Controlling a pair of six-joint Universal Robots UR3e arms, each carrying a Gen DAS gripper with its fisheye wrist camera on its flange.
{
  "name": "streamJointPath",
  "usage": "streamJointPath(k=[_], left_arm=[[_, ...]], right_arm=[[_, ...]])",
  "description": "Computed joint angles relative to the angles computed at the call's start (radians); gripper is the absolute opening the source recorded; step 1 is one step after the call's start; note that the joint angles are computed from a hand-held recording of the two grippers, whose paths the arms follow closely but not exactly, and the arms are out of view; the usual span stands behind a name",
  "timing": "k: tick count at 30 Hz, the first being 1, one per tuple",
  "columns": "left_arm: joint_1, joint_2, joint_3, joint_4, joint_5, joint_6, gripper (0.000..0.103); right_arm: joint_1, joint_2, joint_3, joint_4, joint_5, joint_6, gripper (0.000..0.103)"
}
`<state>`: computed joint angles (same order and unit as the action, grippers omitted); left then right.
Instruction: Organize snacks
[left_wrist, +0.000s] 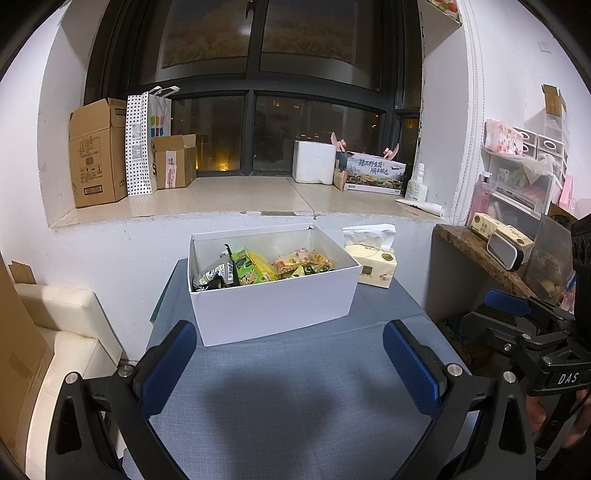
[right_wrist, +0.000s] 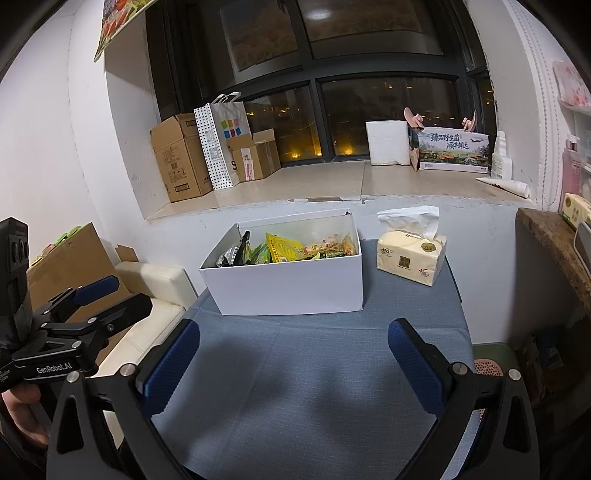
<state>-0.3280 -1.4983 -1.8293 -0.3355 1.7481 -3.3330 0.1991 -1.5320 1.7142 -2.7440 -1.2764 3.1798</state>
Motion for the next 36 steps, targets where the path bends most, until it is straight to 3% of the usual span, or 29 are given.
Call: streamJointPath(k=[36], left_arm=[[0.006,0.008,0.007,-0.03,-0.01,0.009,0.103]], right_arm=[[0.008,0.009,0.006,0.005,-0.003,-0.013,0.103]])
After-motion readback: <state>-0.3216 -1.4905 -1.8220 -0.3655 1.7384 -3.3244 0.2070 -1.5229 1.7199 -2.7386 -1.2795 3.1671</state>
